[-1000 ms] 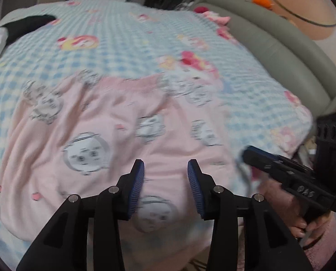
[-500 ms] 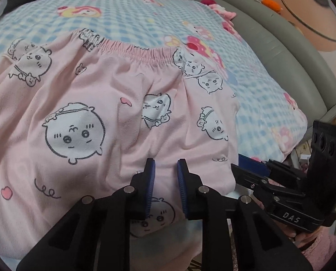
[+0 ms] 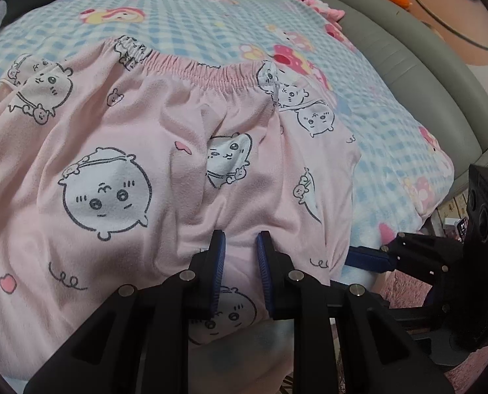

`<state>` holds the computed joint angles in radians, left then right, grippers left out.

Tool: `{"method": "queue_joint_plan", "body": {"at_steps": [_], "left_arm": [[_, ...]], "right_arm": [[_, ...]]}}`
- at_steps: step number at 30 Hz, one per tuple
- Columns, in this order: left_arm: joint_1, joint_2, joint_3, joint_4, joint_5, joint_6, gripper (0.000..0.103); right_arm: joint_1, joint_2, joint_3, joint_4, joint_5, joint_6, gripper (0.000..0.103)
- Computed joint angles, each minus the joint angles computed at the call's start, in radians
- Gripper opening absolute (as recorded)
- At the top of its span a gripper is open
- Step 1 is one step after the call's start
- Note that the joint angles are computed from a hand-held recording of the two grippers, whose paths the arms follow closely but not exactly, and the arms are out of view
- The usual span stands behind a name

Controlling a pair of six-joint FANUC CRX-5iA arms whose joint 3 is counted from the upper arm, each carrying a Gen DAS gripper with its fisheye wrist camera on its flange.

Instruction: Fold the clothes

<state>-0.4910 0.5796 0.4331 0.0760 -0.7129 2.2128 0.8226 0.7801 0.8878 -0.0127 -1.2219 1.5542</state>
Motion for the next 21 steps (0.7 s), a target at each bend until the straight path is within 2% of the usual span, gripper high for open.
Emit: {"method": "queue_joint_plan", "body": {"at_steps": [3,5,8,11,13,15,18,20,21], "left_arm": [[-0.001,0.005,0.012,-0.01,-0.013,0.002,0.022],[-0.001,0.007,0.017,-0.013,-0.02,0.003,0.022],[-0.003,-0.009,-0.013,-0.012,0.021,0.006,0.024],[-0.006,-0.041,-0.06,0.0,0.079,0.0,0.029],[-0.018,-0.062,-0.057,-0.055,0.08,0.036,0.036],[-0.04,-0.081,-0.018,-0.182,0.025,0.119,0.044],[-0.053,-0.117,-0.007,-0.297,-0.041,0.213,0.047],[-0.047,-0.146,-0.038,-0.325,-0.059,0.259,0.048],[-0.042,-0.161,-0.058,-0.332,-0.071,0.275,0.048]], "right_arm": [[0.002,-0.025,-0.042,0.019,-0.002,-0.005,0.031],[0.02,-0.035,-0.076,0.078,-0.018,0.014,0.031],[0.018,-0.083,-0.143,0.077,0.016,0.0,0.031],[-0.004,-0.155,-0.203,0.008,0.145,-0.056,0.033],[-0.017,-0.199,-0.237,-0.039,0.235,-0.094,0.033],[-0.011,-0.192,-0.226,-0.04,0.271,-0.095,0.033],[0.024,-0.116,-0.166,0.047,0.225,-0.096,0.033],[0.042,-0.077,-0.145,0.092,0.187,-0.114,0.033],[0.049,-0.076,-0.167,0.122,0.204,-0.13,0.033]]}}
